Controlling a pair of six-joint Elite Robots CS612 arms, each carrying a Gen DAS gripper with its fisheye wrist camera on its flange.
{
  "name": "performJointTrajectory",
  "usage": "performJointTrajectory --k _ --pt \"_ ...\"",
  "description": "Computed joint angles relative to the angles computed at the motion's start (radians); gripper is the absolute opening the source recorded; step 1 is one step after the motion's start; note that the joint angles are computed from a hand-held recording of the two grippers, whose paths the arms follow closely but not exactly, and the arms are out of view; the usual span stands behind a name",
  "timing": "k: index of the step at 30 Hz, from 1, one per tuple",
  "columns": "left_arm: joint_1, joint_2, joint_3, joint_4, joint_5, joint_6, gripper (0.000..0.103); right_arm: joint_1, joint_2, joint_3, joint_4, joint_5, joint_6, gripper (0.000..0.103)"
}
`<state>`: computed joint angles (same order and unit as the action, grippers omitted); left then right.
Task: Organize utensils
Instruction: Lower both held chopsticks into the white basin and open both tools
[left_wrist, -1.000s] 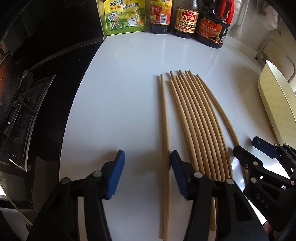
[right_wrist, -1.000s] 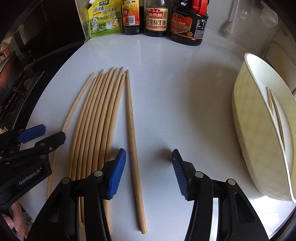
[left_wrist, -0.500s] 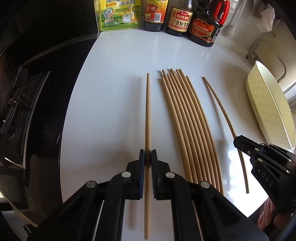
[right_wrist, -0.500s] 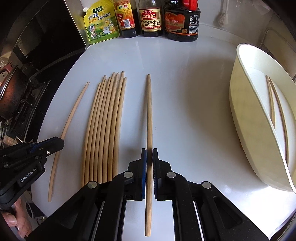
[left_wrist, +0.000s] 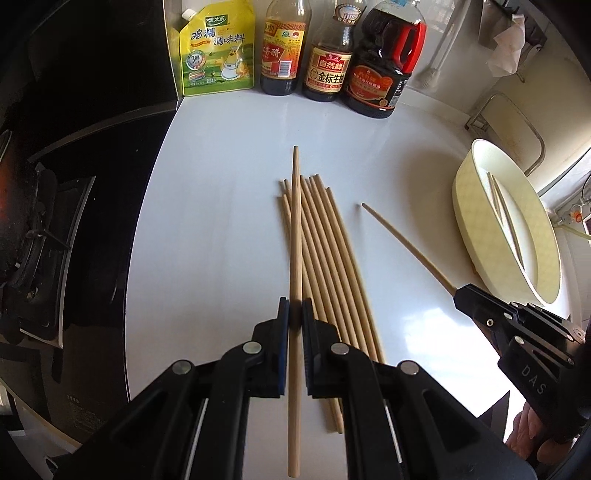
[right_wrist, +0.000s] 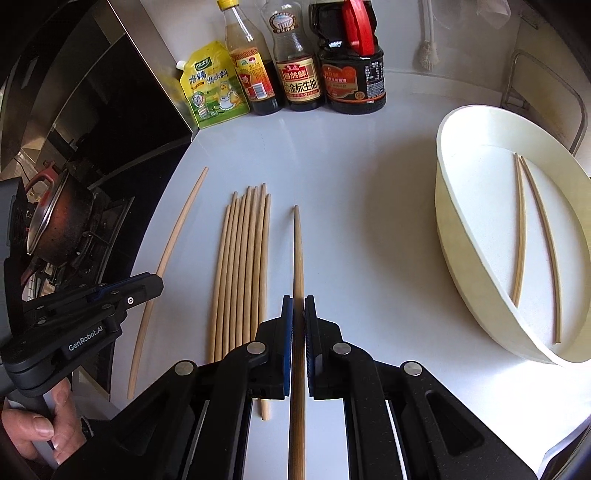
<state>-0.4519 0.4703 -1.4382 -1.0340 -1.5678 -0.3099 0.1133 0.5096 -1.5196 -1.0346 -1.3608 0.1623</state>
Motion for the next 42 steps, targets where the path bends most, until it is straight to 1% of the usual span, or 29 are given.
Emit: performJointTrajectory --k 4,8,11,15,20,26,31,36,42 --pt "-0.010 -0.023 0.023 -0.029 -0.008 0.013 0.008 -0.016 -0.009 -0.014 -0.016 0.021 0.012 0.006" --pt "-0.023 -0.048 0.048 -0.072 -0.013 0.033 0.008 -0.034 -0.016 -0.040 -0.041 0.018 0.023 0.006" --pt "-0.037 -0.069 0.080 -0.108 -0.019 0.056 0.008 -0.050 -0.019 -0.057 -0.061 0.002 0.035 0.006" --pt "-0.057 -0.096 0.133 -0.155 -0.052 0.087 0.008 -0.077 -0.018 -0.078 -0.069 -0.032 0.058 0.006" --pt "-0.082 -0.136 0.225 -0.208 -0.120 0.124 0.008 -0.124 -0.012 -0.108 -0.050 -0.073 0.104 0.006" --pt "-0.123 -0.186 0.347 -0.286 -0.128 0.187 0.008 -0.180 -0.004 -0.125 -0.026 -0.120 0.149 0.006" --pt "-0.147 -0.228 0.457 -0.331 -0.140 0.214 0.008 -0.213 0.006 -0.118 -0.027 -0.122 0.157 0.006" --pt "-0.165 -0.261 0.556 -0.349 -0.133 0.229 0.008 -0.229 0.012 -0.097 -0.034 -0.127 0.156 0.006" --pt "-0.170 -0.281 0.634 -0.315 -0.144 0.215 0.008 -0.243 0.022 -0.071 -0.025 -0.108 0.149 0.006"
